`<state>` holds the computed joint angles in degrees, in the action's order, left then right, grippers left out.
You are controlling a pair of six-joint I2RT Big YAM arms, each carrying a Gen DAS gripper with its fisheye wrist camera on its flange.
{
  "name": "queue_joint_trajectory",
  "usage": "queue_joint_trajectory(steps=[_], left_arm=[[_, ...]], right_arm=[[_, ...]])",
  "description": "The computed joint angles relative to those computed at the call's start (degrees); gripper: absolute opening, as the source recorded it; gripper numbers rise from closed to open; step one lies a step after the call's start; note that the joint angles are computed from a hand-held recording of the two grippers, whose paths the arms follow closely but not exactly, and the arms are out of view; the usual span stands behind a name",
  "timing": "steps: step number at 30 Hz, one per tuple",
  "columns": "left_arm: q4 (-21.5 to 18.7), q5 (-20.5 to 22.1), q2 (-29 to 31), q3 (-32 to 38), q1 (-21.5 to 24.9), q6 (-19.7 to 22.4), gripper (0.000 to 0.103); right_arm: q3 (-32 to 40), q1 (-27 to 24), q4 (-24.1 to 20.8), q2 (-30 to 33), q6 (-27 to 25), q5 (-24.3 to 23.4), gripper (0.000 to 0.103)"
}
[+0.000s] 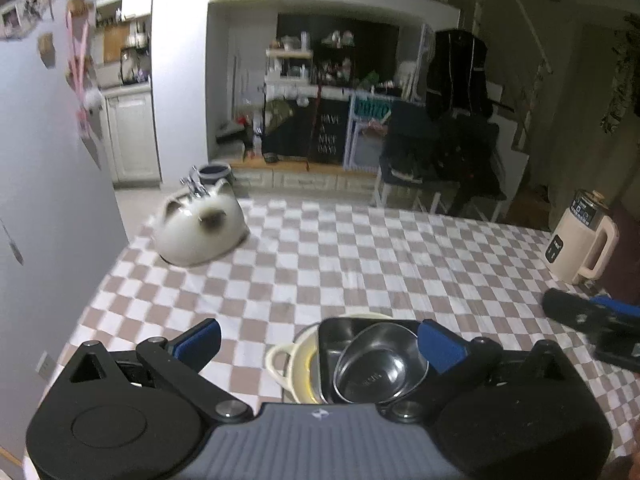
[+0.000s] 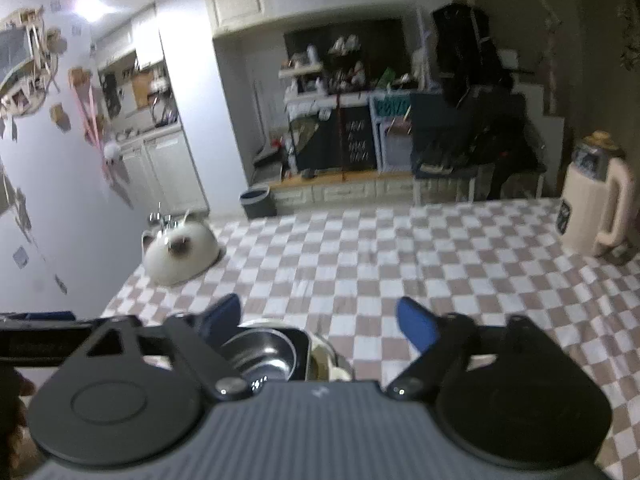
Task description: Organize plates and bowls
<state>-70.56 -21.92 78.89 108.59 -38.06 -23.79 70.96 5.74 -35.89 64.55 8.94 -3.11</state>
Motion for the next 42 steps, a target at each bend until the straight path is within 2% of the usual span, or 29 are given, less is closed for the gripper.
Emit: queue_joint_trajectory(steps=[3,9,14,17,20,25,34,42], left_arm=[[2.3,-2.1,-2.6,-2.2,-1.1,-0.6,0.103],[6.3,-3.2,-8.3,-8.0,-3.4,2.7,0.103],[6.6,-6.6,-12.2,-12.9,-5.3,3.2,0.103],[6.9,-6.6,-14.5,-15.9,-5.6,2.1,0.103],[7.7,-8.7,-16.6,-18.7,-6.5,1.2,0.103],[6.6,-10.4,-18.6,-21.1,-7.8,1.2,0.103],[4.8,-12.1,-21.6,-25.2,-11.0,-1.7,0.103],[3.4,-14.7,-21.8,-26.4,-13.5,-2.1,0.103]], right_arm=[[-2.2,-0.4,1.7,-3.1,-0.4,0.5,0.102],[-8.1,-0.6,4.4,-10.3,-2.1,2.0,0.103],[-11.5,-0.3,4.6,-14.6,-4.3,2.1,0.103],[-12.5,-0.2,3.7,-15.9,-5.4,2.3,0.103],[-14.2,-0.1,3.1,-17.4,-5.9,3.3,0.103],[-16.1,0.1,1.0,-18.7,-6.3,4.2,0.103],[-18.7,1.1,1.6,-20.9,-7.9,6.3,0.103],[-21.2,1.7,1.1,-23.4,-8.2,7.0,0.103]])
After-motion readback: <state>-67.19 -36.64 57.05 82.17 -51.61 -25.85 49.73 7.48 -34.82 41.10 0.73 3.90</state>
